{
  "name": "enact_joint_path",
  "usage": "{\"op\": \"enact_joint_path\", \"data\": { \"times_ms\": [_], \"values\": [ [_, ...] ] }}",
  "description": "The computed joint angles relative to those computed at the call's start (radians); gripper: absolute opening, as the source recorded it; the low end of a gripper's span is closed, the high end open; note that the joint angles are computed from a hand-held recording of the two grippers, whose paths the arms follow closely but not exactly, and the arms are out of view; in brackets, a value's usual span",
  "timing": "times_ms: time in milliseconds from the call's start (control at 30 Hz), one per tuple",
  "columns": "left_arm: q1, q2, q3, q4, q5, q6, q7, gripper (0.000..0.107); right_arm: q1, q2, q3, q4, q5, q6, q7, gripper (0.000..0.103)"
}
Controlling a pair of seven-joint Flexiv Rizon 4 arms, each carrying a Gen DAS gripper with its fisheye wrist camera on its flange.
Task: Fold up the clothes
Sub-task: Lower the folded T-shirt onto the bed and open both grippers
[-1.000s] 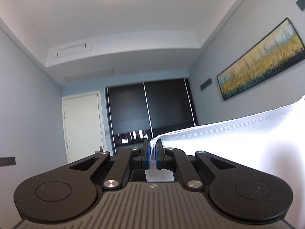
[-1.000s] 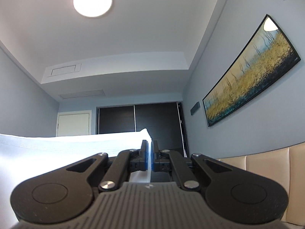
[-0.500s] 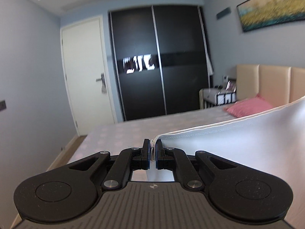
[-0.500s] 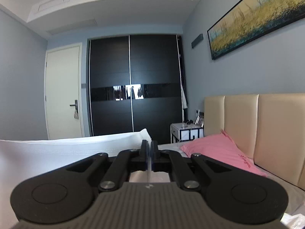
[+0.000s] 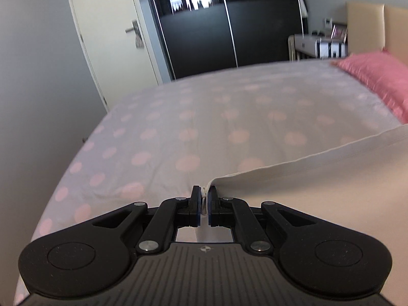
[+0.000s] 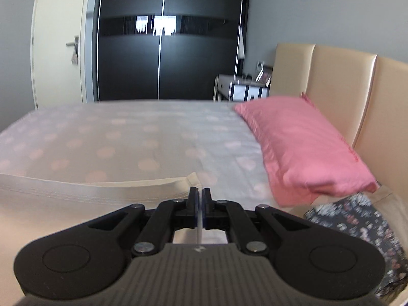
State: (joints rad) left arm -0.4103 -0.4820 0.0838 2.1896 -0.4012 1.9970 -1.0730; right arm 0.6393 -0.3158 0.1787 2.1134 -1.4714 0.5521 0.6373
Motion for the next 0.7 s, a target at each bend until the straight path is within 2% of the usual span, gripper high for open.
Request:
{"op": "enact_joint_path", "data": {
  "times_ms": [233, 400, 567, 633, 700],
  "values": [
    [-0.067, -0.2, 0.061, -0.129, -0.054, -0.063, 0.043, 0.003, -0.051, -0.199, -0.075, -0.068, -0.051, 0.181, 0.024, 0.003],
    [-0.106, -0.307, 0.111, -0.201, -0.053, -0.116, 0.037, 0.003, -0.059, -0.287, -0.113, -0.105, -0.053, 0.262, 0.01, 0.003],
    [-0.098, -0.342, 0.114, -0.213, -0.012, -0.091, 0.019, 0.004, -0.073, -0.327, -0.134, -0.117, -0.044, 0.333, 0.014, 0.004],
    [-0.088, -0.343, 0.109, -0.211, 0.005, -0.084, 0.025, 0.004, -0.077, -0.327, -0.143, -0.111, -0.058, 0.359, 0.053, 0.006],
    [-0.084, -0.333, 0.105, -0.202, -0.003, -0.08, 0.012, 0.011, -0.083, -0.322, -0.14, -0.109, -0.035, 0.374, 0.042, 0.012]
  ]
}}
